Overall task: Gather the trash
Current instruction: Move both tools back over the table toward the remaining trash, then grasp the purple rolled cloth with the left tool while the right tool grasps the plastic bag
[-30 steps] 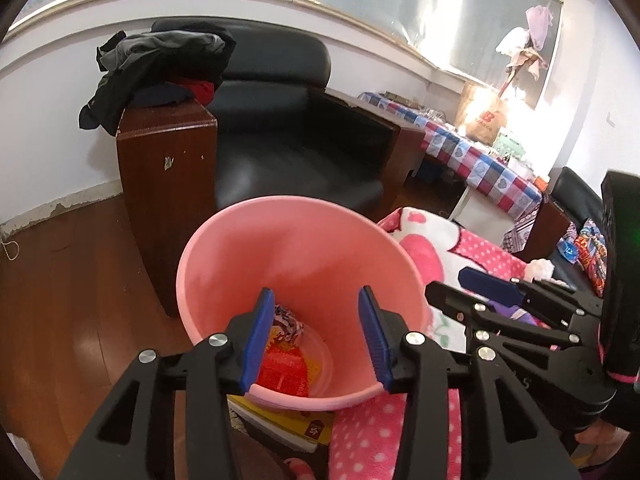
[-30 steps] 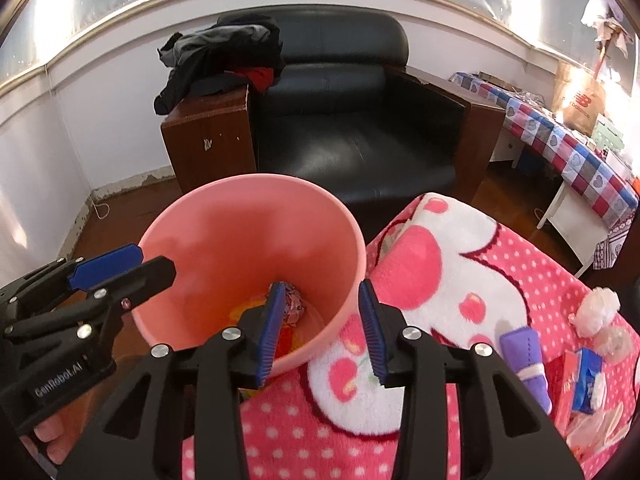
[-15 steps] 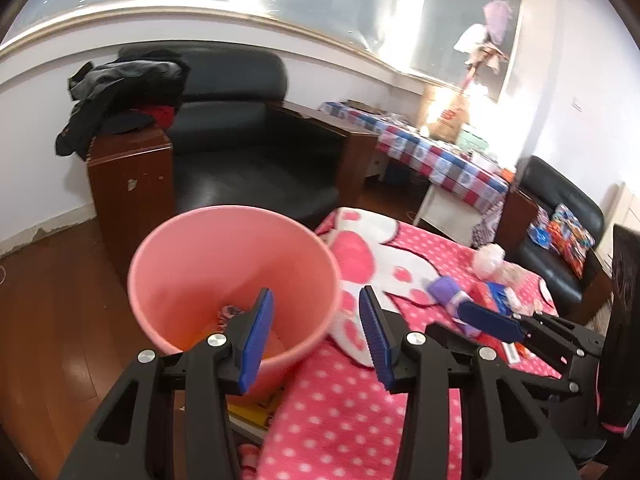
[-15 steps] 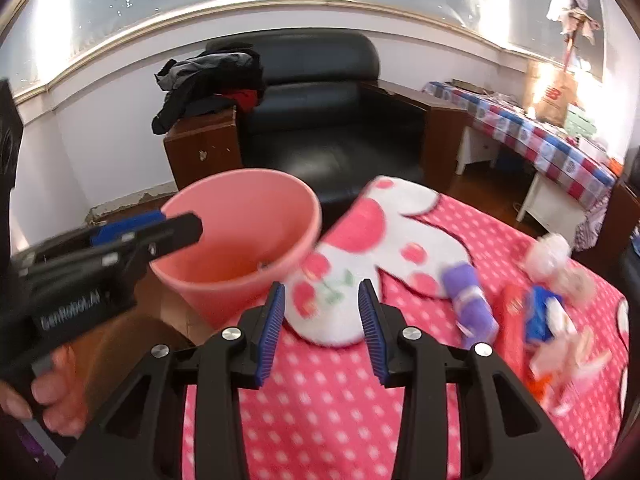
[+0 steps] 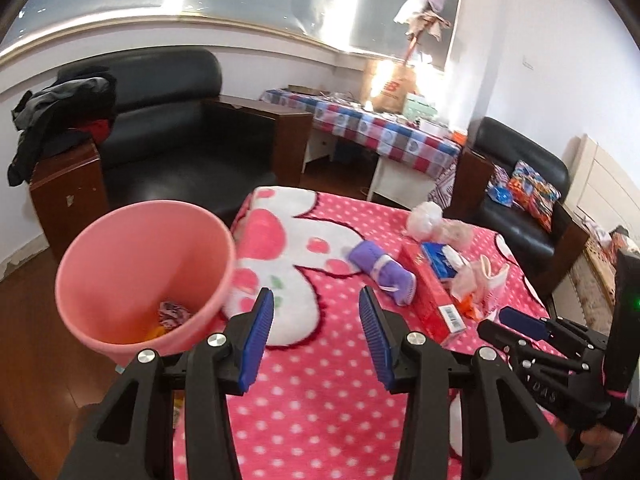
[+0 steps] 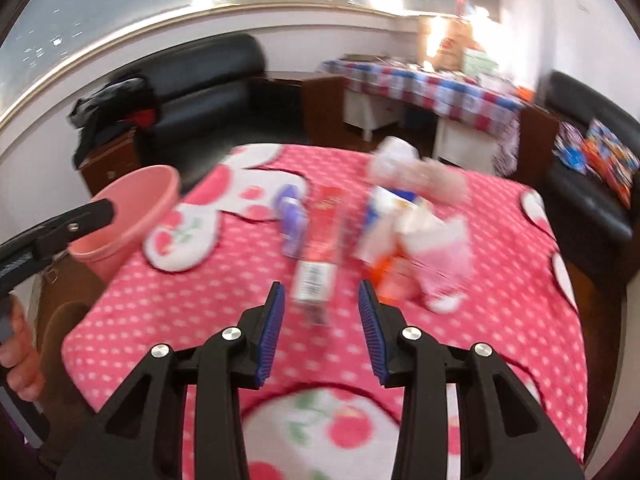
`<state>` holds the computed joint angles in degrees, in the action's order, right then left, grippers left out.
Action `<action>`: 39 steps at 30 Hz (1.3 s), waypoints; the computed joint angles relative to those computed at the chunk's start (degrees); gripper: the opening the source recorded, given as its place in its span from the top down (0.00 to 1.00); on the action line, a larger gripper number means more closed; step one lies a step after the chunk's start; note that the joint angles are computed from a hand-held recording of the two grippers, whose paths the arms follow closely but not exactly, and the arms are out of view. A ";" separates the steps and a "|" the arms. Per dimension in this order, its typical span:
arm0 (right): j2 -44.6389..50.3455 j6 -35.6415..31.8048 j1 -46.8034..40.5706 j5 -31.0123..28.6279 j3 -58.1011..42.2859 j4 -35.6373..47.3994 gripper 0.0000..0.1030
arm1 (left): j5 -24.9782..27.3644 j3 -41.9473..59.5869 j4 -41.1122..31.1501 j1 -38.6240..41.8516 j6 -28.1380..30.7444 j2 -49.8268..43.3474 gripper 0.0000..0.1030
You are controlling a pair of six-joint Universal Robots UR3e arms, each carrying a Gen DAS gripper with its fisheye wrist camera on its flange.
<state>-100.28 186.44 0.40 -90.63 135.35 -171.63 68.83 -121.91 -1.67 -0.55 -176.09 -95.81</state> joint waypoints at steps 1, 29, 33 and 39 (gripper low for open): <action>-0.58 -0.59 -1.53 1.27 0.86 0.05 0.62 | 0.29 0.60 -0.03 -0.69 -0.10 -0.60 0.57; 9.46 -10.45 -12.52 6.49 -0.70 -2.90 0.87 | 3.92 21.06 -8.67 -8.66 -4.14 -17.81 0.58; 3.70 -11.00 -16.76 12.12 3.94 -2.69 0.88 | 2.61 27.70 -13.40 -9.61 -6.49 -21.86 0.58; -6.62 -12.45 -24.13 21.60 9.47 1.84 0.88 | 1.60 40.97 -22.47 -11.76 -11.87 -29.49 0.58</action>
<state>-106.89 173.99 -23.73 -69.04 144.81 -169.79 70.43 -80.94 -24.14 -12.31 -187.96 -125.29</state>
